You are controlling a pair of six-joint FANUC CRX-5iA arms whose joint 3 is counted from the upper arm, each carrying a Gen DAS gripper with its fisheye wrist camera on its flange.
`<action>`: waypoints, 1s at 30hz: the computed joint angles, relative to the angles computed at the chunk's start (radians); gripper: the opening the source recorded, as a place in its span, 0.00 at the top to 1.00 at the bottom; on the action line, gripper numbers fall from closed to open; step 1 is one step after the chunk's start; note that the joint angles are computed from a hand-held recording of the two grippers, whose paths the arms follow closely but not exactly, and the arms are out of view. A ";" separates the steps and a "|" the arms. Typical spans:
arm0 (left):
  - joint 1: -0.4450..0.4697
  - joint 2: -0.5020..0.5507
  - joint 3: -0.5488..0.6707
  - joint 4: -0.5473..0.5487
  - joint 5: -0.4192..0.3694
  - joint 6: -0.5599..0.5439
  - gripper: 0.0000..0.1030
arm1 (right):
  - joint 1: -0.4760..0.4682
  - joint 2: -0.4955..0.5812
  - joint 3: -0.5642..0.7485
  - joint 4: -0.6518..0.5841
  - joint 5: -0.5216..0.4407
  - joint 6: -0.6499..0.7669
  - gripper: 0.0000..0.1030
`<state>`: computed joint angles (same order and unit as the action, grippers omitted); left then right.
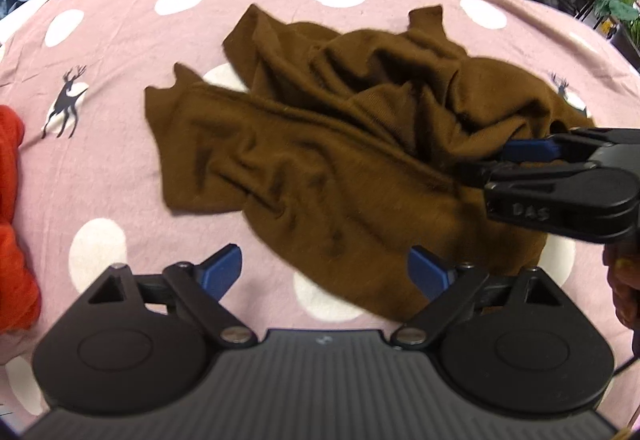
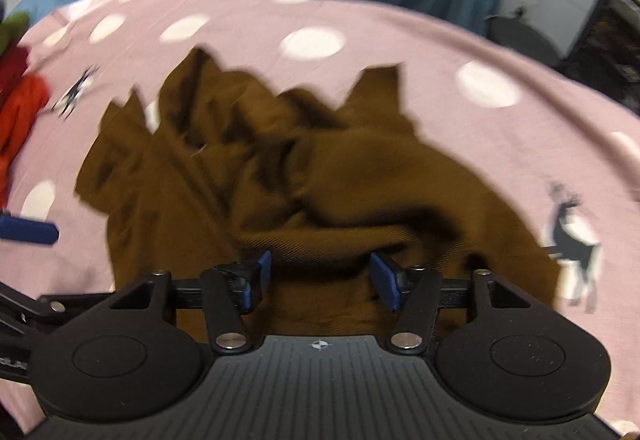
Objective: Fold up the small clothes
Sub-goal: 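Grasp the brown sweater's hem edge with the right gripper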
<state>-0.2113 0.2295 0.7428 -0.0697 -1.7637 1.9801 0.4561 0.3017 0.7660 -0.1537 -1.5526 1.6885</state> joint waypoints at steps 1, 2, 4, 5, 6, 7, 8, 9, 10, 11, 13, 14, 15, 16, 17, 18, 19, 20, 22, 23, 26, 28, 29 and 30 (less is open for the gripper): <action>0.002 -0.007 -0.008 -0.003 -0.008 0.000 0.11 | 0.002 0.004 -0.001 -0.008 -0.021 0.013 0.56; 0.007 -0.016 -0.019 -0.001 -0.012 -0.001 0.11 | 0.005 0.014 0.007 -0.007 -0.053 0.018 0.96; 0.015 -0.035 -0.040 -0.003 -0.016 0.007 0.11 | 0.005 -0.015 -0.021 -0.020 -0.055 0.015 1.00; 0.019 -0.047 -0.053 -0.005 -0.015 0.014 0.10 | -0.006 -0.031 -0.020 -0.056 -0.064 0.026 1.00; 0.024 -0.058 -0.066 -0.005 -0.012 0.024 0.10 | -0.026 -0.039 0.000 -0.112 -0.097 0.039 1.00; 0.030 -0.067 -0.078 -0.001 -0.011 0.034 0.09 | -0.047 -0.044 0.021 -0.170 -0.140 0.043 1.00; 0.038 -0.073 -0.088 0.006 -0.010 0.043 0.09 | -0.064 -0.046 0.045 -0.219 -0.192 0.042 1.00; 0.047 -0.077 -0.099 0.019 -0.010 0.053 0.09 | -0.074 -0.050 0.057 -0.256 -0.244 0.046 1.00; 0.055 -0.081 -0.108 0.030 -0.008 0.062 0.09 | -0.079 -0.060 0.056 -0.276 -0.275 0.060 1.00; 0.059 -0.080 -0.111 0.037 -0.007 0.070 0.09 | -0.075 -0.082 0.032 -0.276 -0.277 0.086 0.99; 0.065 -0.077 -0.108 0.051 -0.008 0.079 0.09 | -0.045 -0.132 -0.045 -0.204 -0.210 0.124 0.55; 0.065 -0.076 -0.104 0.055 -0.005 0.079 0.09 | -0.027 -0.150 -0.078 -0.155 -0.161 0.122 0.22; 0.062 -0.077 -0.101 0.053 -0.002 0.079 0.08 | -0.017 -0.160 -0.103 -0.115 -0.113 0.105 0.13; 0.056 -0.076 -0.094 0.047 -0.002 0.080 0.06 | -0.015 -0.164 -0.115 -0.091 -0.074 0.081 0.05; 0.048 -0.077 -0.088 0.038 -0.002 0.082 0.04 | -0.016 -0.158 -0.113 -0.075 -0.047 0.061 0.04; 0.041 -0.078 -0.083 0.030 -0.005 0.084 0.03 | -0.013 -0.149 -0.108 -0.051 -0.026 0.051 0.03; 0.036 -0.078 -0.080 0.027 -0.009 0.085 0.02 | 0.000 -0.142 -0.112 -0.011 -0.005 0.055 0.00; 0.032 -0.080 -0.081 0.029 -0.011 0.085 0.02 | 0.012 -0.133 -0.118 0.030 0.009 0.070 0.00; 0.028 -0.085 -0.091 0.036 -0.021 0.092 0.02 | 0.055 -0.111 -0.139 0.139 0.002 0.070 0.00; 0.027 -0.088 -0.098 0.041 -0.026 0.098 0.02 | 0.063 -0.096 -0.137 0.168 -0.032 0.056 0.00; 0.027 -0.111 -0.133 0.054 -0.024 0.117 0.02 | 0.033 -0.122 -0.144 0.099 -0.058 0.057 0.73; 0.026 -0.123 -0.150 0.054 -0.025 0.124 0.02 | -0.004 -0.146 -0.111 0.003 -0.095 0.076 0.73; 0.026 -0.126 -0.153 0.051 -0.029 0.126 0.02 | -0.041 -0.155 -0.075 -0.082 -0.130 0.090 0.74; 0.026 -0.129 -0.152 0.048 -0.034 0.127 0.02 | -0.083 -0.158 -0.029 -0.184 -0.183 0.105 0.74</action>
<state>-0.1855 0.1007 0.5904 -0.0221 -1.7979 2.1067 0.3733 0.1437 0.7370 -0.3377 -1.7356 1.7939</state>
